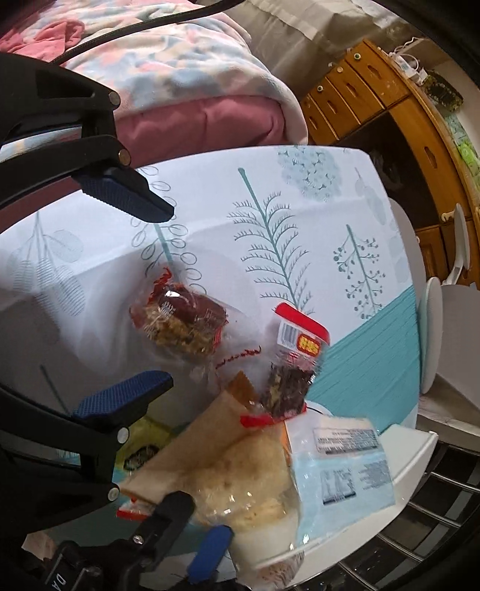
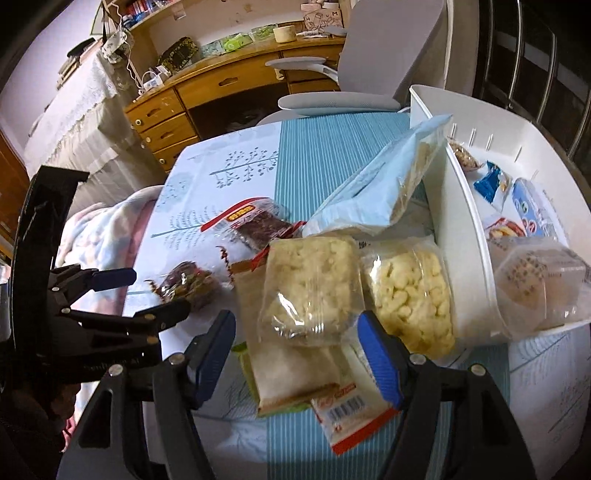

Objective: Organize snacks
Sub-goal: 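Grasp the dark jerky bag with the left tool while the right tool grasps the clear white-puff bag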

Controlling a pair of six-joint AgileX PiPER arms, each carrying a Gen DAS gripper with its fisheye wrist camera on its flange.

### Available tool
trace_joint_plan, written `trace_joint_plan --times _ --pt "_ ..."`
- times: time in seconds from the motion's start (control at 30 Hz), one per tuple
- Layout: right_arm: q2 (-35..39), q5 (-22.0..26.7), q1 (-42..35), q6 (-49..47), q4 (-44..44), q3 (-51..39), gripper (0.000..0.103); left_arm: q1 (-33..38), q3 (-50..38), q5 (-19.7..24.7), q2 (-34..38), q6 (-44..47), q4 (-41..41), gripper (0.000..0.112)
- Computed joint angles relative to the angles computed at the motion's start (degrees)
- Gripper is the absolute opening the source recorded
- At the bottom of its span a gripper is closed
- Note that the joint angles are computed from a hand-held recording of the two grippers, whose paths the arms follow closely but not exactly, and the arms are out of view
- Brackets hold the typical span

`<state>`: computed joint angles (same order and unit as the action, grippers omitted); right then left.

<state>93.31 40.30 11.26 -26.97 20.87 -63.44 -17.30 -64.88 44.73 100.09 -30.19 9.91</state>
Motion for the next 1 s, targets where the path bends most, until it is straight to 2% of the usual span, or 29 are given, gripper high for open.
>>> trace_joint_plan --times 0.27,0.33,0.4,0.43,0.63,0.7,0.93,1.0 --pt "3.2 -2.1 3.1 5.3 -6.7 -2.1 0.069 1.7 -0.7 -2.1 3.6 3.6 -2.2 0.081" --pt "3.8 -2.0 3.8 7.3 -9.1 -2.6 0.065 1.8 -1.1 -2.2 4.1 3.7 -2.5 0.081" --pt "4.3 -1.6 4.0 7.8 -10.2 -3.1 0.055 2.0 -1.6 -2.3 4.7 4.5 -3.2 0.080" --pt "4.3 -1.2 4.0 7.5 -10.2 -3.3 0.055 2.0 -1.7 -2.4 4.9 4.9 -3.6 0.078" --pt "3.6 0.4 3.3 6.4 -9.3 -3.4 0.046 1.7 -3.8 -2.0 7.3 7.8 -5.9 0.057" --pt "3.1 1.2 3.0 6.2 -9.0 -3.4 0.044 1.2 -4.5 -1.8 7.6 8.3 -5.8 0.046" --pt "-0.3 4.7 1.8 4.0 -5.6 -1.7 0.043 1.2 -3.8 -1.8 6.7 8.5 -8.5 0.041" --pt "-1.3 5.2 1.6 3.0 -4.7 -1.1 0.043 1.6 -2.9 -2.0 5.8 9.1 -9.8 0.035"
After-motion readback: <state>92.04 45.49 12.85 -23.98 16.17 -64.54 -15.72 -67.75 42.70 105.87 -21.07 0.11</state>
